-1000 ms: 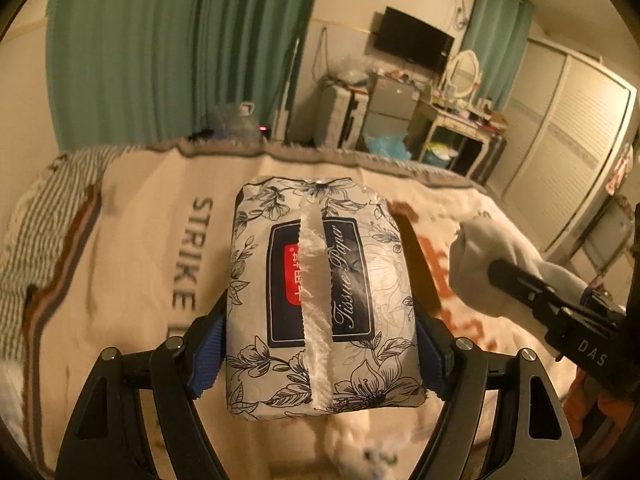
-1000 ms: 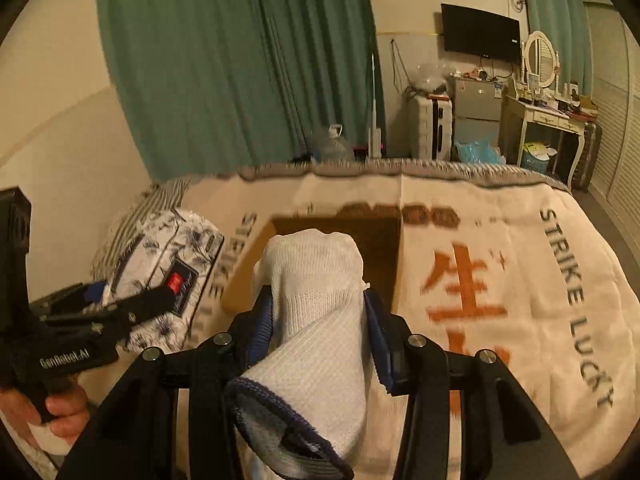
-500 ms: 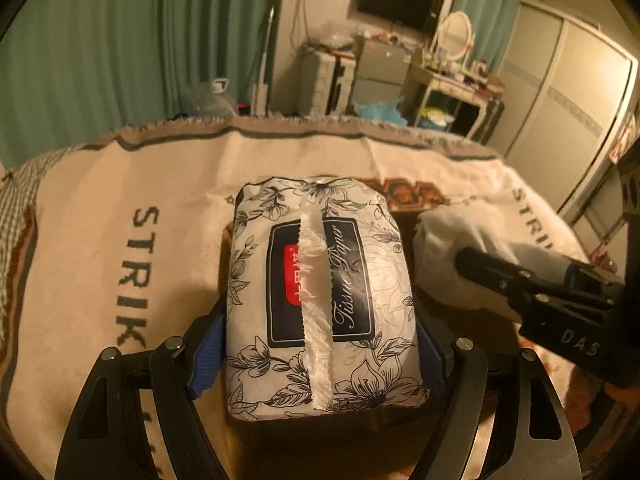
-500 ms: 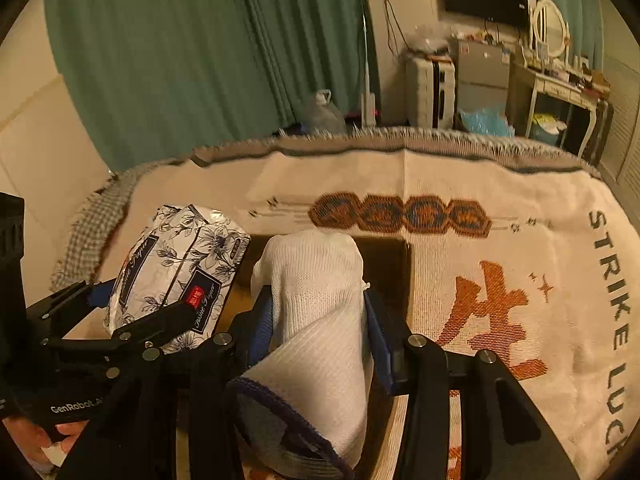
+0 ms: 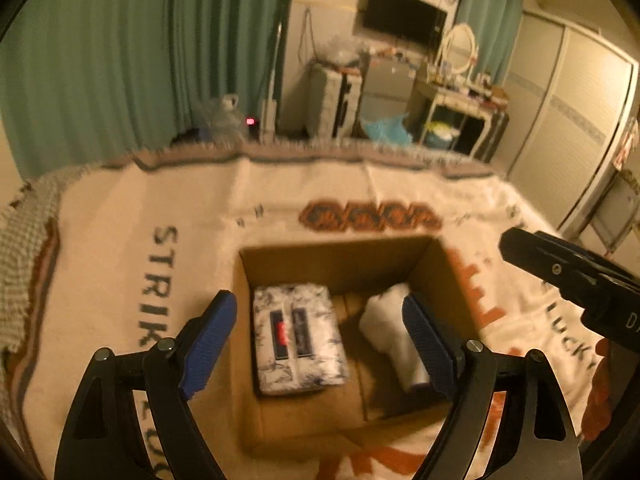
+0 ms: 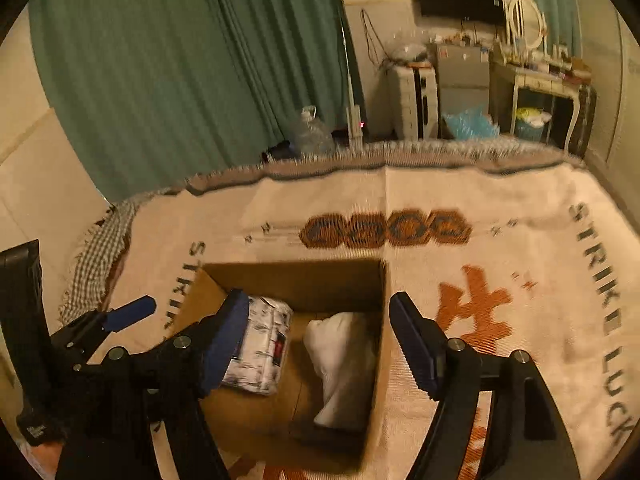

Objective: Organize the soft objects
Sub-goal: 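Lower the tissue pack and sock into the cardboard box and open both grippers, then move both tools back toward the remaining pile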

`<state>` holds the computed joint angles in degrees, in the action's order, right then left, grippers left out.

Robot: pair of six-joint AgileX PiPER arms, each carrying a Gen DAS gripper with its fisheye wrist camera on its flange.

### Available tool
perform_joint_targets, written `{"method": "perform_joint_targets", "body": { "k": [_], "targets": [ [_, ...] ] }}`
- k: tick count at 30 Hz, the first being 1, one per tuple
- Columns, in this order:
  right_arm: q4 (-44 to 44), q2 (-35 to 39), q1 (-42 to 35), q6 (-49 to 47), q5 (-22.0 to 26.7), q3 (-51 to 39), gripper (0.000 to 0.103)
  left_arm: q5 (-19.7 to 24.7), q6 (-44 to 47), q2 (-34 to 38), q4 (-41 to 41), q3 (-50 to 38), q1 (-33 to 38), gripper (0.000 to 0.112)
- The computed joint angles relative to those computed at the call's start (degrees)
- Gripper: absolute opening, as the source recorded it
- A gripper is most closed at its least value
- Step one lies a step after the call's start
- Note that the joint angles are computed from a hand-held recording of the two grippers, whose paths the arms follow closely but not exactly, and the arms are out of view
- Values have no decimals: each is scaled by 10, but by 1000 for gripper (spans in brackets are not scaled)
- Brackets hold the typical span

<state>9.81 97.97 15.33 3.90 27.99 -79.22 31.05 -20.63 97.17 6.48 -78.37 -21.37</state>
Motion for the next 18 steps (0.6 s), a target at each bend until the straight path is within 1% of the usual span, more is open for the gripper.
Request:
{"method": "perform_joint_targets", "body": {
  "k": [3, 5, 6, 8, 9, 10, 11, 12, 14, 15, 18],
  "targets": [
    [-48, -73, 11, 43, 39, 2, 73, 46, -41, -76, 47, -4, -23, 85],
    [-83, -139, 25, 71, 81, 0, 74, 81, -63, -125, 75, -10, -40, 86],
    [-103, -167, 34, 87, 102, -2, 75, 98, -83, -151, 100, -10, -54, 87],
    [-143, -216, 59, 116, 143, -9, 79, 140, -132, -205, 164, -9, -94, 96],
    [-166, -239, 76, 133, 163, -11, 82, 152, -150, -219, 187, -7, -109, 96],
    [-184, -254, 90, 146, 179, -13, 85, 177, -179, -239, 224, -7, -137, 97],
    [-214, -281, 113, 169, 200, -10, 87, 201, -206, -255, 255, -5, -162, 97],
    [-243, -306, 139, 195, 220, -5, 90, 222, -227, -272, 279, 0, -186, 97],
    [-284, -344, 185, 236, 247, 11, 94, 259, -267, -311, 324, 25, -238, 97],
    [-304, -359, 211, 256, 263, 19, 94, 268, -279, -325, 337, 39, -255, 97],
    [-410, -404, 339, 362, 324, 70, 95, 317, -340, -362, 397, 92, -328, 97]
  ]
}}
